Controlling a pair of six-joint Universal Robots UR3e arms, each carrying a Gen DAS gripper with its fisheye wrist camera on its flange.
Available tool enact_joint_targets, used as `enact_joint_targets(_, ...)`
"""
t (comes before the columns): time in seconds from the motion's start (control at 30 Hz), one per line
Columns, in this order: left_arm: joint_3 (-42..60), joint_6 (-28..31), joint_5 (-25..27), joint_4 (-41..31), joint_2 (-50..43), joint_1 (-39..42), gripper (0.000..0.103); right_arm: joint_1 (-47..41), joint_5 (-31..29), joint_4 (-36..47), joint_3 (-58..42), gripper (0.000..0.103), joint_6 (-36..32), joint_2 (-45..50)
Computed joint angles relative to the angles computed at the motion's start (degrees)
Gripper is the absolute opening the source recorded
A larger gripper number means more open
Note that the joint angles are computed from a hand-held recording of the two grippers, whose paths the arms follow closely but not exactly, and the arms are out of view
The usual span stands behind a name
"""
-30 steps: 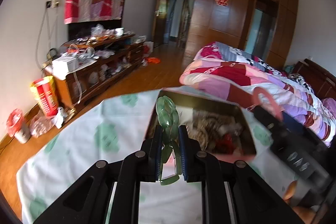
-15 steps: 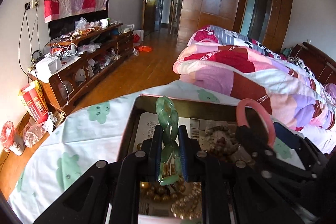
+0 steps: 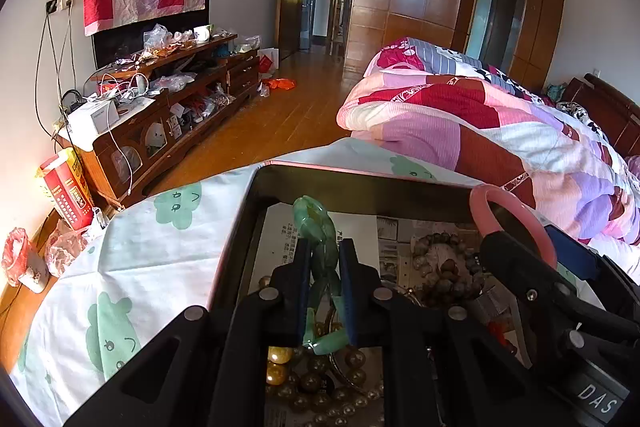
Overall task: Organize jewelry
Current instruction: 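Lower both bangles into the pink tin and open both grippers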
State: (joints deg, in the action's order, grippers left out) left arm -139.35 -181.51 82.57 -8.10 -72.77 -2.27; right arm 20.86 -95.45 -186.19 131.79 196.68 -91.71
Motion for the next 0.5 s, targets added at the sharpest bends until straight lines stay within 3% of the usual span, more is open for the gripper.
enact_joint_targets(0.23, 0.36, -0.03, 0.41, -0.23, -0.23, -0.16, 0.014, -0.7, 1.36, 0.25, 0.24, 0.084, 0.02, -0.2)
enact_joint_targets(0.33, 2.11, -0.98, 2.69, -2.28, -0.88, -1.46, 0.016, -3.94, 5.92, 0.58, 1.83, 0.084, 0.31, -1.99)
enact_joint_targets(0.43, 6.59, -2.81, 5.83, -8.95, -1.74, -3.95, 0.033, -7.92, 11.11, -6.38, 6.79, 0.089, 2.41, -5.1)
enact_joint_targets(0.5, 7.21, -4.14, 8.79, -9.24, -1.06, -6.08, 0.055, -6.28, 5.32, -11.84, 8.69, 0.098, 4.34, -5.69)
